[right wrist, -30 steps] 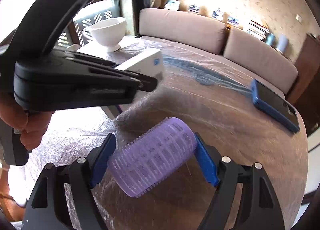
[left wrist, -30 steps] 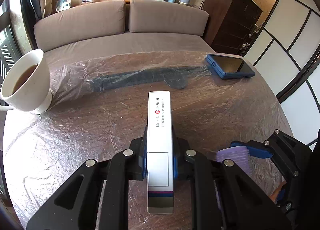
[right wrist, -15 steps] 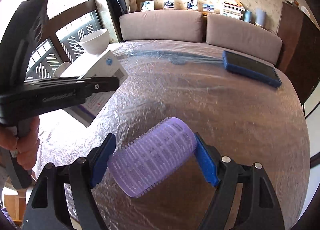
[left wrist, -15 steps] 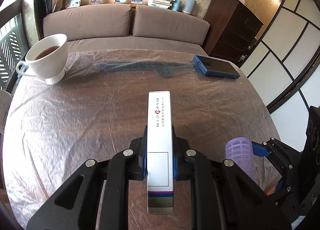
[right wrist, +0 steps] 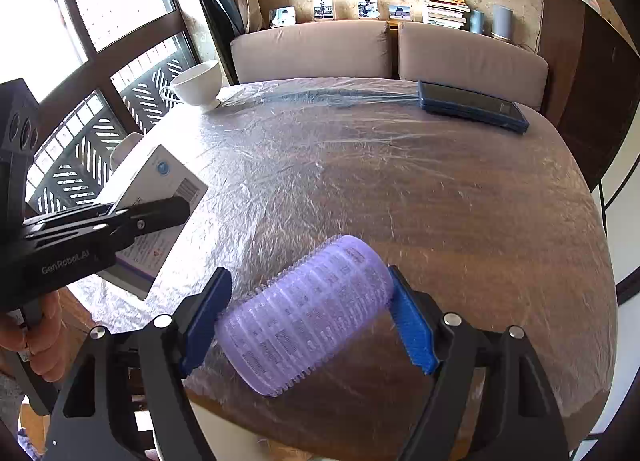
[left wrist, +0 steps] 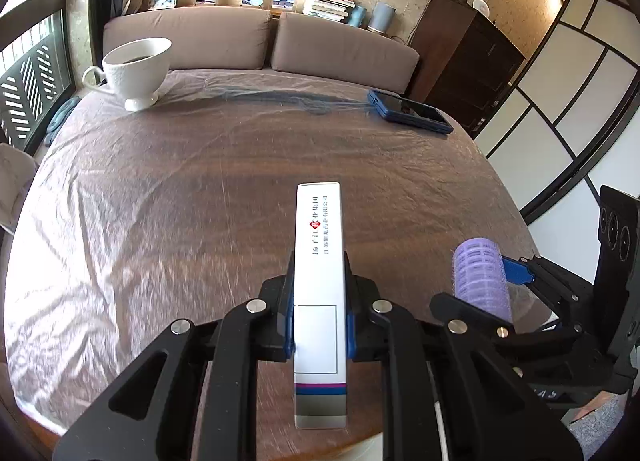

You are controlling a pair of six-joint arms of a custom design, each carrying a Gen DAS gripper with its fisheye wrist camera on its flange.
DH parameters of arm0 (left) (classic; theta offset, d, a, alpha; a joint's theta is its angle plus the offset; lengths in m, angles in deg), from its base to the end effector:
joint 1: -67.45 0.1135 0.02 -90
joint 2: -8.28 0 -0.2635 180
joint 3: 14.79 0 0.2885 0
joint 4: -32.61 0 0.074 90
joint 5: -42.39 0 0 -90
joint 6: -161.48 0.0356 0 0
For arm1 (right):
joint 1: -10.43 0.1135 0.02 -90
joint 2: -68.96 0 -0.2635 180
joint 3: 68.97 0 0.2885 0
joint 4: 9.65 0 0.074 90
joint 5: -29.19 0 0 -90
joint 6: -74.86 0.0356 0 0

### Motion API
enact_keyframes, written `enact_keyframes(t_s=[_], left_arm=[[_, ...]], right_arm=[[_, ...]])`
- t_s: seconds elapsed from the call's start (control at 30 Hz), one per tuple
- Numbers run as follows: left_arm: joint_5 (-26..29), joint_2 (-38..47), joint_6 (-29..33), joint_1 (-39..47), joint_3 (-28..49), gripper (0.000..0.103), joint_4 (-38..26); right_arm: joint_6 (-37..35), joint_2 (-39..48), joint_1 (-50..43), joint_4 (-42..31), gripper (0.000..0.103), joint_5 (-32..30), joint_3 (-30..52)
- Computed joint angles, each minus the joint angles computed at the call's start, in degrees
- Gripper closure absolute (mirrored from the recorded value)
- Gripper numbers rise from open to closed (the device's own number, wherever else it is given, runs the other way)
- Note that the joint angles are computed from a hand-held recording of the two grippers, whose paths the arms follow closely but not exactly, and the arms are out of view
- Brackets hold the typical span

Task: Collect trash
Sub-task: 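Carry the white medicine box and purple roller with both grippers over the white bin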

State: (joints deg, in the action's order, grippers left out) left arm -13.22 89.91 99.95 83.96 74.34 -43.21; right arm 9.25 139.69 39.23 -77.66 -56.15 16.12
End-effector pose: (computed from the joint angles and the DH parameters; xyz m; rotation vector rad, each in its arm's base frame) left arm 0.2990 0.0676 0.3158 0.4110 2.4902 -0.5358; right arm 0.2445 0.1311 0.3456 -0.0634 2.5244 0.2792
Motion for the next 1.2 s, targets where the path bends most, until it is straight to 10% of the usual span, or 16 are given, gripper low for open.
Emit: enact_keyframes(t_s=[1.2], left_arm=[[-2.5,-27.4,16.8,11.9,-21.9,0.083,-14.0]], right_arm=[[21.1,-24.5,24.4,-15.7,0.027,7.2,-12.9]])
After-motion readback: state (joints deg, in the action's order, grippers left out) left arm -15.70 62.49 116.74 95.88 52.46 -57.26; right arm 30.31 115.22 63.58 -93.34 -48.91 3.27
